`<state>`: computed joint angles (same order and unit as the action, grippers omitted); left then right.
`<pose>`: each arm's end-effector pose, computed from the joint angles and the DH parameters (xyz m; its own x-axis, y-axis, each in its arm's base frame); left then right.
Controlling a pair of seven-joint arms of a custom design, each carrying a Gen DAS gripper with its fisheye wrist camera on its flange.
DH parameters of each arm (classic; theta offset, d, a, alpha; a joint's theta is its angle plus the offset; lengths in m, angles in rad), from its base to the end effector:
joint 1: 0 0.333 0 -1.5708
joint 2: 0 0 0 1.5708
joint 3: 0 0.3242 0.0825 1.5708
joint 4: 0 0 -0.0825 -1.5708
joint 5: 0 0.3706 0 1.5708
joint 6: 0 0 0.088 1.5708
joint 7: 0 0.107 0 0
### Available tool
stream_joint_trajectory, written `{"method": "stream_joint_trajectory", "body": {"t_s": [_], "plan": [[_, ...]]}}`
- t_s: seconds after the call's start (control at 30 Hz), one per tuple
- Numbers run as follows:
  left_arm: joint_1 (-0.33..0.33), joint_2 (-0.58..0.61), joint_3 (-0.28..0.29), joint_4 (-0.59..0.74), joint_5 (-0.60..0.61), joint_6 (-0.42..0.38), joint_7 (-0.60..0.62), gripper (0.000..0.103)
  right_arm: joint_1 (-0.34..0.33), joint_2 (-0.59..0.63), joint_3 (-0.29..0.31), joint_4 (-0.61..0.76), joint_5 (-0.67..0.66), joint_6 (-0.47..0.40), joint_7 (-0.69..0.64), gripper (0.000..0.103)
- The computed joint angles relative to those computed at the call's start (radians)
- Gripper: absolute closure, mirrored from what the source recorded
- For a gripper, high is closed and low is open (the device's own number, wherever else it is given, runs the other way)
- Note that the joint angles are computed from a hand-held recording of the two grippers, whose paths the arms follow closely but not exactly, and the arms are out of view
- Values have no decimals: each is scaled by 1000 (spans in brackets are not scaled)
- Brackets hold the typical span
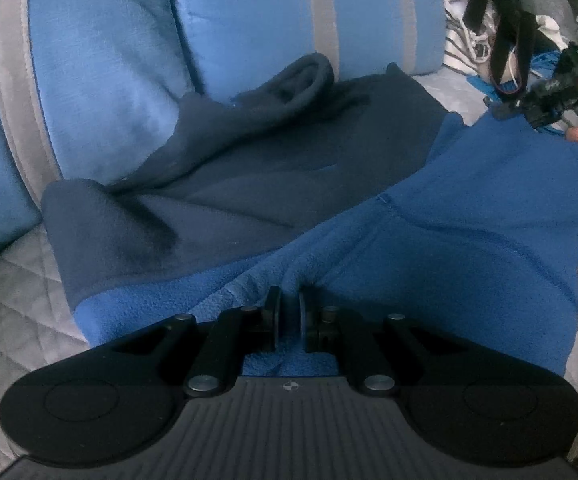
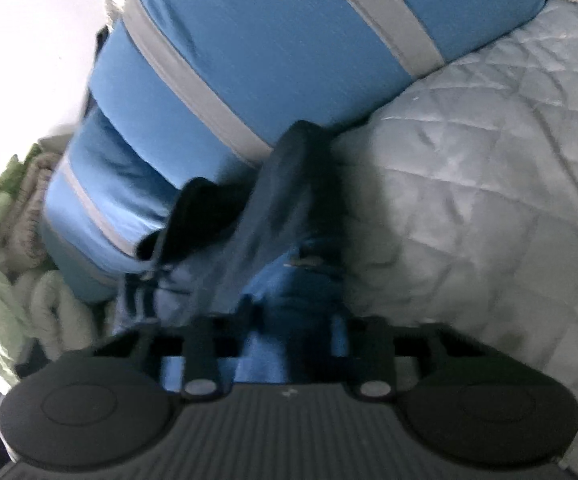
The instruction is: Fold clothes
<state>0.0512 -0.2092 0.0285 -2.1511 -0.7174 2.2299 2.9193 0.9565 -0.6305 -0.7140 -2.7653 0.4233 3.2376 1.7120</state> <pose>0.5061 0.0211 0.5393 -0.7825 -0.6226 -0.0014 -0.4813 0.6064 -0.6330 0.3967 0.0388 0.4629 -0.1012 -0.6925 -0.7143 -0.6943 0.5633 -0.4478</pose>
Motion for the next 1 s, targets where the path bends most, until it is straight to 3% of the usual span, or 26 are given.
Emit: {"method": "stream_joint_trajectory", "body": {"t_s": [0.07,0.13,0.2,0.33,0.4,0.47,0.83,1.0], "plan": [[2,-13,8,-3,-33,3,-7,83,-56,15,56,-3,-15,-8,-3,82],[4,-30,20,-4,-75,4,-26,72,-146,37,154,0,-35,-20,1,85],[9,-57,40,-8,-132,7,-35,52,-226,45,240,7,-54,-37,1,85],[18,-109,84,-31,-247,97,16,44,-365,61,382,31,-77,-76,15,85],[33,-97,119,-1,-271,68,-11,34,-406,66,425,42,-80,-90,22,85],[59,-72,151,32,-299,15,-42,32,-449,69,471,50,-87,-106,30,85],[205,70,148,51,-291,-152,-127,31,-539,86,559,53,-93,-127,82,85],[286,189,131,108,-381,-316,-209,32,-544,88,559,55,-97,-134,88,85]]}}
